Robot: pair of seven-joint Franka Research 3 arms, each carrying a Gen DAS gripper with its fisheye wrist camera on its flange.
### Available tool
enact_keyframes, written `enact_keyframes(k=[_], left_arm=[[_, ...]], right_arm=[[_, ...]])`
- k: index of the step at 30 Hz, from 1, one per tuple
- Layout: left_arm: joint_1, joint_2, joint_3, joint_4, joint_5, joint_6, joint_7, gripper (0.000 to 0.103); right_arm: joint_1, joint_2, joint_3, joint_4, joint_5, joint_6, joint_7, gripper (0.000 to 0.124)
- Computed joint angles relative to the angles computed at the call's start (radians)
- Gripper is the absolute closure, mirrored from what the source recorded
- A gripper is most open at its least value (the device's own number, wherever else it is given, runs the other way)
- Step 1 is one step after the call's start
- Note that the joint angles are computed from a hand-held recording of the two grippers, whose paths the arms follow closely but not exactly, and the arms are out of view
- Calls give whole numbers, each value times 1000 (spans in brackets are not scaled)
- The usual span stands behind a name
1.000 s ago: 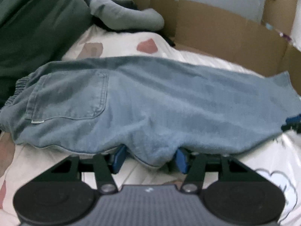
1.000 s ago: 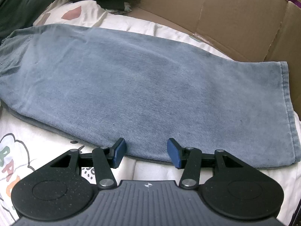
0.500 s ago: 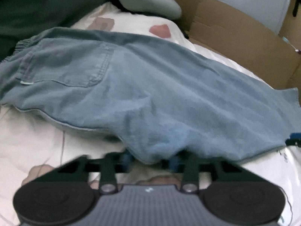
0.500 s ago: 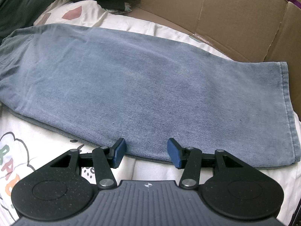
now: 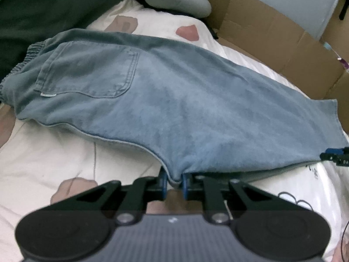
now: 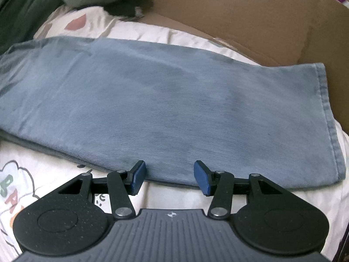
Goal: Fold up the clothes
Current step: 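Move the left gripper to the folded edge of the pants and close on it, then hold the folded edge with the left gripper while the right gripper grasps the hem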
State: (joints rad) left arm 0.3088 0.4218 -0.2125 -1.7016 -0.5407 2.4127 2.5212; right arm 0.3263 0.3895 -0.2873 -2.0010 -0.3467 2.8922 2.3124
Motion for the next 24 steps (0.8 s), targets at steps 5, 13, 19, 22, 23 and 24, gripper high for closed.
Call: enact_keyframes(k=[5, 13, 19, 22, 23, 24], left_arm=[[4, 0, 4, 10, 0, -22, -3, 90], [2, 16, 7, 10, 30, -17, -19, 91], [8, 20, 2, 20, 38, -23, 7, 91], [5, 23, 5, 20, 46, -20, 1, 91], [3, 25, 6, 23, 50, -21, -6, 91], [3, 27, 6, 24, 53, -23, -10, 91]], right_arm=[[37, -55, -65, -91, -34, 77, 117, 68], [139, -121, -224, -261, -54, 211, 355, 68], [345, -101, -470, -320, -51, 287, 493, 67], [414, -74, -551, -339, 4, 320, 527, 67], [439, -63, -579, -346, 29, 330, 541, 67], [460, -53, -602, -353, 55, 339, 553, 67]])
